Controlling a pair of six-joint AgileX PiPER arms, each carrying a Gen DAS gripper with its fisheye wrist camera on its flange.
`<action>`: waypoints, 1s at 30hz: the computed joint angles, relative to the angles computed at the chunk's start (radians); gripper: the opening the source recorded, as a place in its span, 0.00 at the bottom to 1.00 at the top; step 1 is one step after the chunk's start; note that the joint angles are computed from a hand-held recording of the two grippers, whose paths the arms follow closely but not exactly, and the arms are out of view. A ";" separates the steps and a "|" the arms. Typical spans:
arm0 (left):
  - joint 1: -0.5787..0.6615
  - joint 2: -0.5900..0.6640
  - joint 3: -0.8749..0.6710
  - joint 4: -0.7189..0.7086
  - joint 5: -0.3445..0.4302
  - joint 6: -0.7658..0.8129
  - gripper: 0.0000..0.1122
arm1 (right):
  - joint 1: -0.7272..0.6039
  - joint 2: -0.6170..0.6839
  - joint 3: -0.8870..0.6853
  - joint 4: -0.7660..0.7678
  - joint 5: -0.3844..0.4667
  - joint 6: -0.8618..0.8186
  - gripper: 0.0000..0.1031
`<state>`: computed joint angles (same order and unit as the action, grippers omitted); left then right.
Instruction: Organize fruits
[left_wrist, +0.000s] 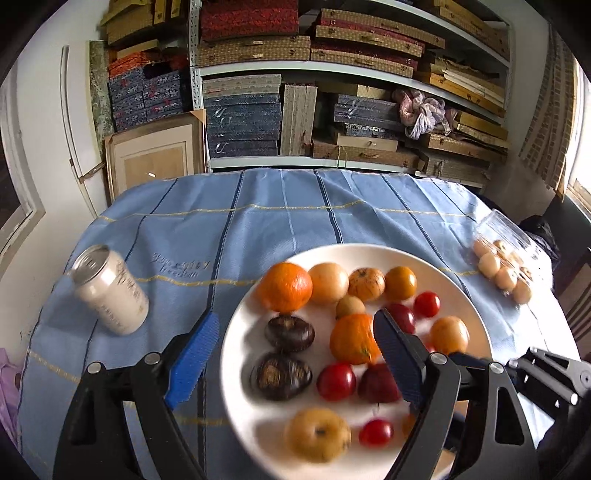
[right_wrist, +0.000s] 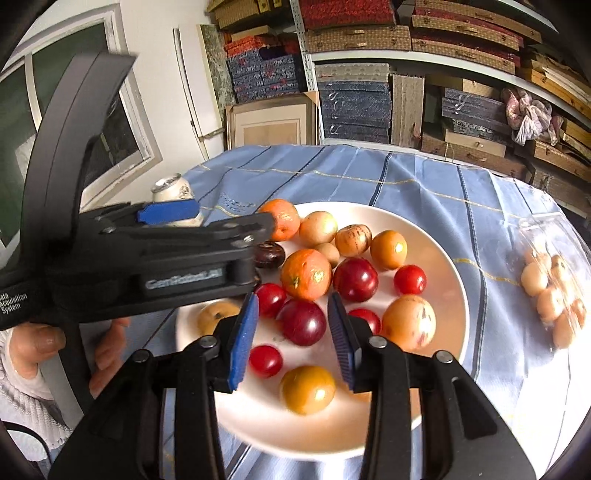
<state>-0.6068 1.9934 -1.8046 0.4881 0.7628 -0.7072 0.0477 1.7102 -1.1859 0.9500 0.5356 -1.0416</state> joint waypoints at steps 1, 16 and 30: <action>-0.009 -0.022 0.033 0.021 -0.007 -0.024 0.77 | -0.007 -0.028 0.034 0.025 -0.004 -0.023 0.44; -0.273 -0.381 0.616 0.400 -0.017 -0.585 0.84 | -0.181 -0.430 0.481 0.282 0.016 -0.267 0.86; -0.394 -0.451 0.786 0.521 0.025 -0.844 0.88 | -0.209 -0.579 0.727 0.547 -0.155 -0.560 0.95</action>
<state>-1.0010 1.5420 -1.0184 1.0091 0.7875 -1.5511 -0.1608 1.1317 -0.4592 1.4967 0.3810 -1.6012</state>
